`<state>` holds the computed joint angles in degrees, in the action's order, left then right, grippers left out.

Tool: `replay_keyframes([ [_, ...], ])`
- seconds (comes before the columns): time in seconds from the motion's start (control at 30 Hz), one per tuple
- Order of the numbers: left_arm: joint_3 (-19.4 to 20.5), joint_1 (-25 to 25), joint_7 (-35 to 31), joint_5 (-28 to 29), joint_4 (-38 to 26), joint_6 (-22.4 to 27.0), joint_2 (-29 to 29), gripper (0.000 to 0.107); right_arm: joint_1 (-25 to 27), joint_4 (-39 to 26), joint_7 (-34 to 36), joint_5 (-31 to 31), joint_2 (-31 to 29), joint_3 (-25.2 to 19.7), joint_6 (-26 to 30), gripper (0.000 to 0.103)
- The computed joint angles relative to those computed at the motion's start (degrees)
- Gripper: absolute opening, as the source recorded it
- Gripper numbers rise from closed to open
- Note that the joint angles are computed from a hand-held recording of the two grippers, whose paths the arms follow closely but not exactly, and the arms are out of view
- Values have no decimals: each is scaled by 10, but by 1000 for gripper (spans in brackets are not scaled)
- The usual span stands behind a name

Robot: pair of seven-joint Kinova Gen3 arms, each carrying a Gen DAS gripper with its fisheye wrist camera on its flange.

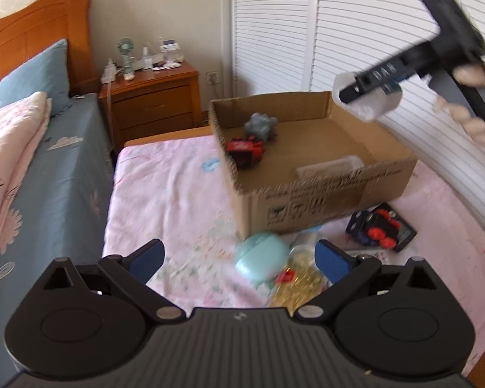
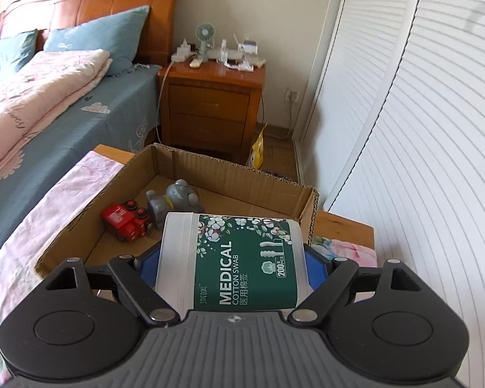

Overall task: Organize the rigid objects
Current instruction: 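Drop the red car and swab tub into the cardboard box with both tools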

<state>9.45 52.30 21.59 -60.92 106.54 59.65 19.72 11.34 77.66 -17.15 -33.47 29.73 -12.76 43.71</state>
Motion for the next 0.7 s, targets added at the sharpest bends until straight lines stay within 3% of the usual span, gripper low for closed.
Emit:
replay_keyframes([
  [0.2,5,18,26,4,9,29,-2,99,-59,-30,-70,46,23,15,-44,88],
  [0.3,8,17,36,0,15,28,-6,99,-74,-22,-115,61,20,20,-76,102],
  [0.33,10,17,37,-1,17,28,-6,99,-62,-21,-115,59,20,7,-74,103],
  [0.5,13,11,33,3,16,17,-2,99,-22,11,-63,48,1,-27,-76,103],
  [0.7,13,18,18,10,3,15,6,99,20,50,0,3,-29,-36,-51,103],
])
